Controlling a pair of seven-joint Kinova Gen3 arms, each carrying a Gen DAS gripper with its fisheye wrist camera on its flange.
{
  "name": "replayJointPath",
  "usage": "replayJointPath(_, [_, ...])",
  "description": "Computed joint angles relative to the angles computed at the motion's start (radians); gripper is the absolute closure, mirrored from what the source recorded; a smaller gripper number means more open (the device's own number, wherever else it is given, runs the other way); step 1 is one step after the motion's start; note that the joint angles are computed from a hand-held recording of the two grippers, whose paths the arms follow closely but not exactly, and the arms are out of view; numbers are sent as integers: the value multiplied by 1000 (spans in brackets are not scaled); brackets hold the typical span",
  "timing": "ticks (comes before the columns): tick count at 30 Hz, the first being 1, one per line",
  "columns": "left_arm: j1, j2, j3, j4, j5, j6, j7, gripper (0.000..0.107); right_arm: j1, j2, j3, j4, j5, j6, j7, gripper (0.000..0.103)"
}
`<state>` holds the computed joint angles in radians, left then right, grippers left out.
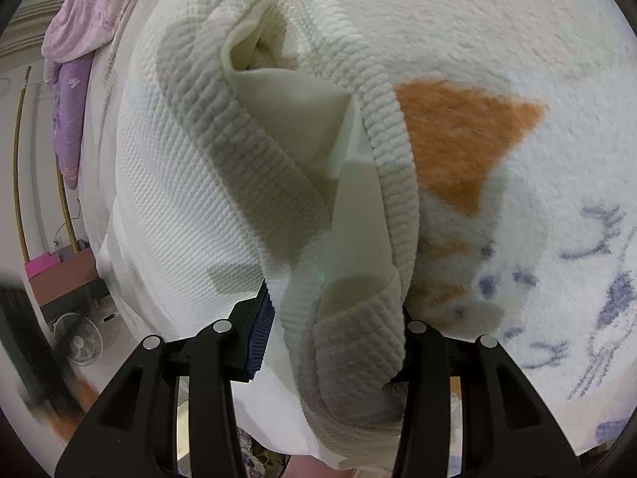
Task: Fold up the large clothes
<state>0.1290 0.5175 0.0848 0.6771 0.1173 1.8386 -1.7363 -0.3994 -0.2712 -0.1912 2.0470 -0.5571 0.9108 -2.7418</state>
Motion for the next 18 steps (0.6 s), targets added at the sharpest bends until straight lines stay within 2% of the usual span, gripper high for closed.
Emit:
replayJointPath(3, [19,117,-4,-70,-34,-46,-1,107,-7,4,-15,9,3,-34,-12,62])
replayJointPath(4, [16,135,-16,-60,-41,-58,-14,107,-10,29,-48,0,-2,-74,-28,62])
replayJointPath(6, [3,130,-4,-3,-40,-105,-65,107,-21,33,-60,15,7,-115,-77,62])
replayJointPath(8, [18,79,-10,78,-50,-162,-89,107,-34,16,-43,34,-4,-125,-76,63])
replayJointPath(12, [-45,-47,20,263,-8,-242,-96,107,-48,-2,-20,58,-24,-132,-51,63])
replayJointPath(16, [-80,-190,-9,449,12,-245,-224,107,-43,-8,-15,54,-16,-107,-50,63])
replayJointPath(18, [-107,-244,-53,541,59,-240,-250,107,-41,-2,-21,43,2,-98,-63,63])
